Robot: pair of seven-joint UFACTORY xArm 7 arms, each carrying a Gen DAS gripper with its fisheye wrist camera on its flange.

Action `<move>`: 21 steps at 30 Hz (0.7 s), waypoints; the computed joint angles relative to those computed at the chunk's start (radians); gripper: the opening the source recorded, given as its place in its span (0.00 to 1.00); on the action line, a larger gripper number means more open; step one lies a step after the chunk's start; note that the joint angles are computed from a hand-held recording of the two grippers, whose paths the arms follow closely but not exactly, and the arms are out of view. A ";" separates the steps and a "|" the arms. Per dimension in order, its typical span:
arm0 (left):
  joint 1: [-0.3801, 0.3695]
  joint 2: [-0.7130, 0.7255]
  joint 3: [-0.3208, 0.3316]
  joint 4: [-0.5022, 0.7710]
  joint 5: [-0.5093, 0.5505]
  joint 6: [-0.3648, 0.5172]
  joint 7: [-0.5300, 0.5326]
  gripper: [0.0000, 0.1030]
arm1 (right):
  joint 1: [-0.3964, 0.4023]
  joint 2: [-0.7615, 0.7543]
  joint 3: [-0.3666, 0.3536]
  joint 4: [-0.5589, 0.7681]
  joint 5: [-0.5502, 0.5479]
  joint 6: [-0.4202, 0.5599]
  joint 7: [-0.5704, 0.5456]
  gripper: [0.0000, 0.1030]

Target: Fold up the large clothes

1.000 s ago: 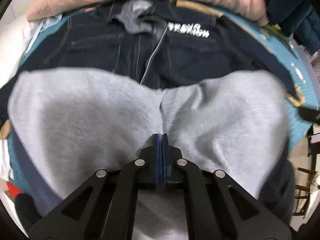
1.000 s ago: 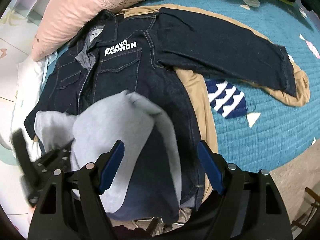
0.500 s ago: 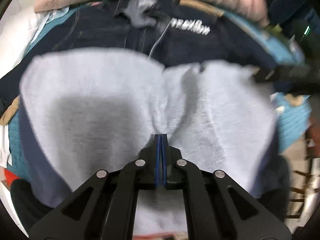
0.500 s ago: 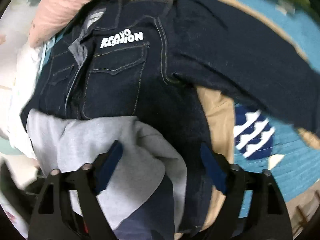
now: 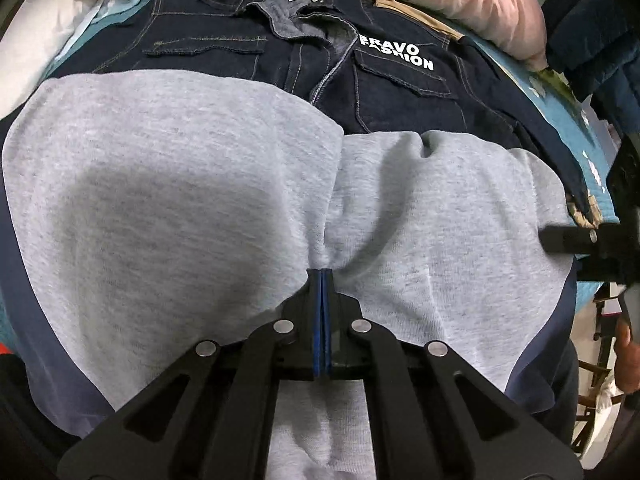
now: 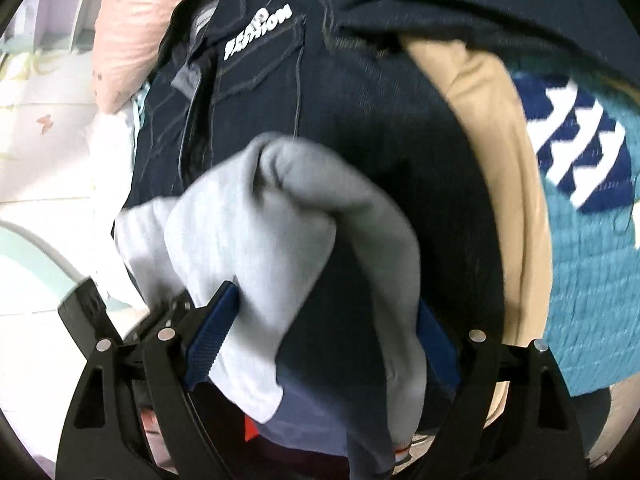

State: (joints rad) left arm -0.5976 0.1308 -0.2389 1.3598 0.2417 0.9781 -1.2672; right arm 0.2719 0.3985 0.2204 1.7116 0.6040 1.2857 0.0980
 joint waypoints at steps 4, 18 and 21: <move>0.005 -0.015 -0.001 -0.021 -0.013 -0.023 0.002 0.00 | 0.004 -0.097 -0.002 -0.096 0.007 -0.045 -0.029 0.59; 0.006 -0.027 -0.007 -0.039 -0.002 -0.035 0.007 0.00 | 0.018 -0.233 -0.029 -0.320 0.050 -0.148 -0.047 0.48; 0.003 -0.025 -0.009 -0.037 0.009 -0.032 0.010 0.00 | 0.012 -0.280 -0.036 -0.332 0.071 -0.121 -0.029 0.35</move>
State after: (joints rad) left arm -0.5944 0.1059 -0.2474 1.3226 0.2510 0.9459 -1.2572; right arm 0.2841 0.1181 0.1842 1.3795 0.6748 1.1648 0.0693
